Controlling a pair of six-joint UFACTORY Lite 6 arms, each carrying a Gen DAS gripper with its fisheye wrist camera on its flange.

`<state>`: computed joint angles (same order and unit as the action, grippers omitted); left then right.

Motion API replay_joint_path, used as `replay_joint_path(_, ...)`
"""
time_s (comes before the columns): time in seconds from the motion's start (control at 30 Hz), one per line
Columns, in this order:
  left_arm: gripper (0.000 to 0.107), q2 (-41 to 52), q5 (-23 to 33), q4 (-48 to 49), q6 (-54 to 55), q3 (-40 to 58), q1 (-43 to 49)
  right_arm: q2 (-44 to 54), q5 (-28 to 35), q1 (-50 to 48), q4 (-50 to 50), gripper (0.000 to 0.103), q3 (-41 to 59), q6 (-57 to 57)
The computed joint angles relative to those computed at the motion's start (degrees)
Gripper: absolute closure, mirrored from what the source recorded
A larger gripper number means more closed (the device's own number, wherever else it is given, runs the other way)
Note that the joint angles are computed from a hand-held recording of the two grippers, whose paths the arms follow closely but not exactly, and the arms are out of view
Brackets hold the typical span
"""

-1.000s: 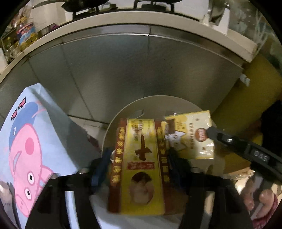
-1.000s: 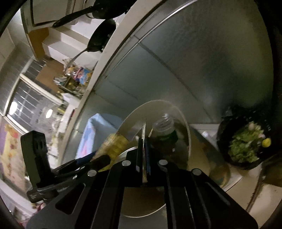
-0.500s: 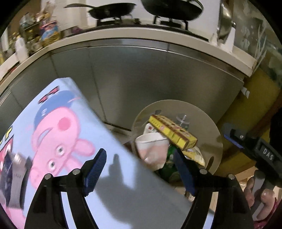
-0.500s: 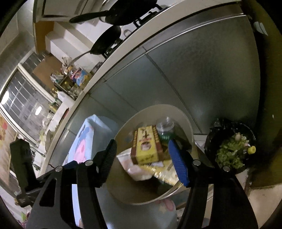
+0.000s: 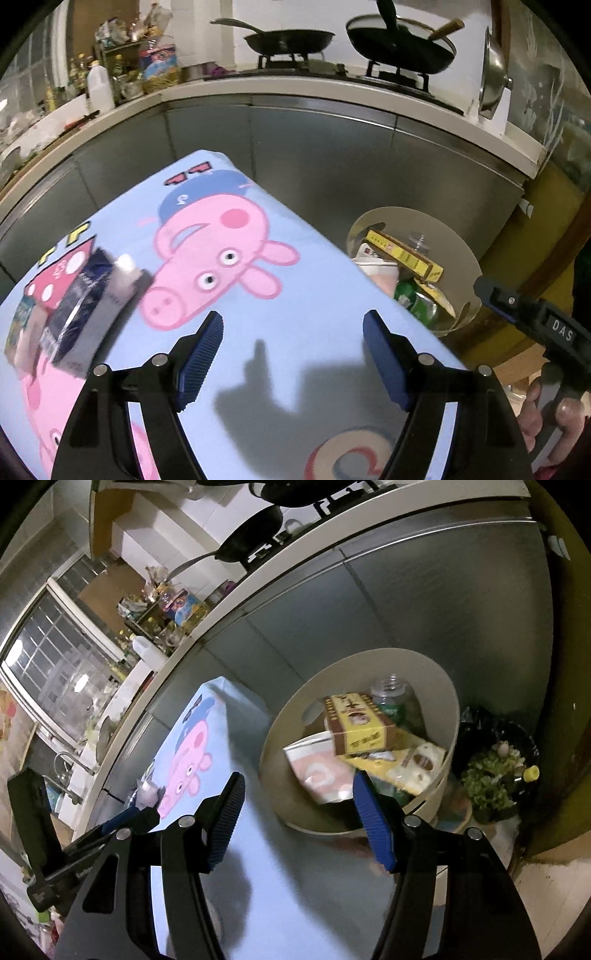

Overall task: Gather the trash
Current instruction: 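Move both open tools back over the remaining items on the table, then grasp the white-blue packet with the left tool while the right tool grasps the dark blue carton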

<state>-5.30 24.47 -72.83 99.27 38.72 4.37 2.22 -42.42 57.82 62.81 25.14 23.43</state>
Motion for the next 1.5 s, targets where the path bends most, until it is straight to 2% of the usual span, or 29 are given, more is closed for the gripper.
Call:
replay_joint_path(0.27,0.029,-3.0,4.7,-2.4,7.6,-1.6,9.1,3.0,2.4,2.9,8.9,0.042,10.5,-14.5)
replay_joint_path(0.53,0.029,-1.2,8.7,-2.6,10.7,0.7,17.0,9.5,5.5,3.3,11.0,0.042,20.7,-21.4)
replay_joint_path(0.97,0.029,8.6,13.0,-1.0,11.7,10.2,27.5,18.7,10.0,3.3,15.9,0.042,36.0,-33.1)
replay_joint_path(1.33,0.029,16.8,15.4,1.3,9.8,18.3,32.8,26.8,13.7,3.5,21.0,0.042,47.9,-42.2)
replay_joint_path(1.5,0.029,22.3,18.3,3.0,10.0,25.0,37.8,30.9,16.2,3.1,22.1,0.042,52.8,-44.6)
